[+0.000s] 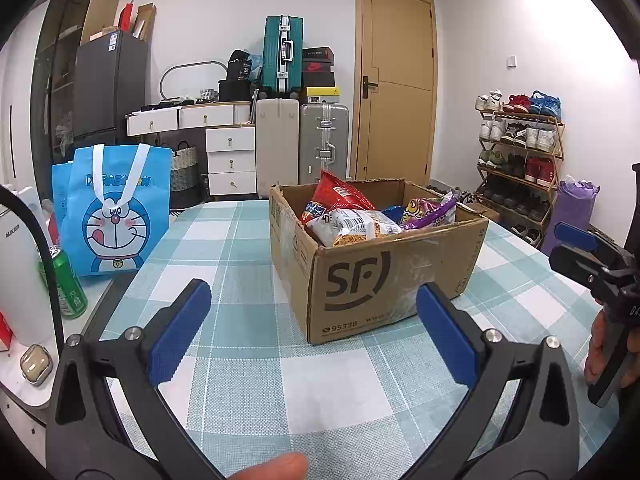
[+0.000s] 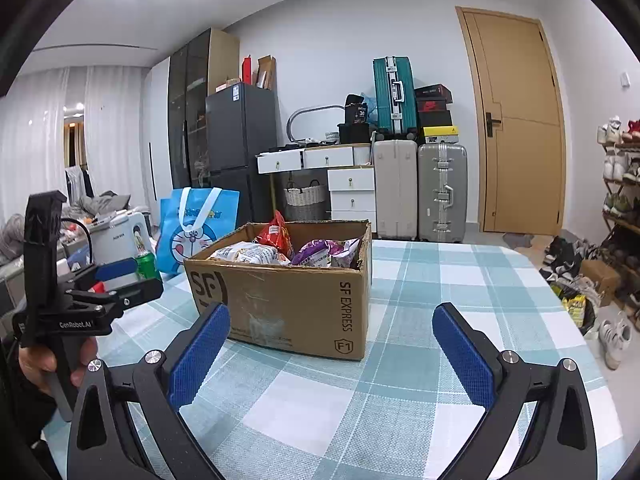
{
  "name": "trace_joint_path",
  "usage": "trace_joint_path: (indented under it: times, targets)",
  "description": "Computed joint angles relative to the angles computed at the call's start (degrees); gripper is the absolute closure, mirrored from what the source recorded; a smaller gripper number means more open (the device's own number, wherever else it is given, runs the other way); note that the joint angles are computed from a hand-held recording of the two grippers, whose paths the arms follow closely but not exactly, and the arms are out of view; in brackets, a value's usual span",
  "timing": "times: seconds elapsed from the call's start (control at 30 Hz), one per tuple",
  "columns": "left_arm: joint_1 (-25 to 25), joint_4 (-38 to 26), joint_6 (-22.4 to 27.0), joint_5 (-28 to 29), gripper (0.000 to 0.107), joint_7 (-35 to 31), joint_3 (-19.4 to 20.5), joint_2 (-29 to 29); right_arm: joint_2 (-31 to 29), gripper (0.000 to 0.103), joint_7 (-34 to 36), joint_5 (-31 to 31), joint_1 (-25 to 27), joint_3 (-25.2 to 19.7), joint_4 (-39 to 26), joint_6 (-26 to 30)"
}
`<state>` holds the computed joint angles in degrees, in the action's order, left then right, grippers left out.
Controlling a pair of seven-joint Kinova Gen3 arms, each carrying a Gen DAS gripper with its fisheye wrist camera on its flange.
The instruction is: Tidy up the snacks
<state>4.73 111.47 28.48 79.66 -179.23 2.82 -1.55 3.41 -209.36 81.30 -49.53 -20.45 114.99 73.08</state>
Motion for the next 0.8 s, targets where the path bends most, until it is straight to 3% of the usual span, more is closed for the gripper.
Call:
trace_joint_path:
  times: [0.8]
  targets:
    - [0.1,0.3,-0.2,0.5,0.005,-0.5,0.0,-0.1,0.6,0.0,0.4,0.0,-0.6,0.2,-0.3,0.8]
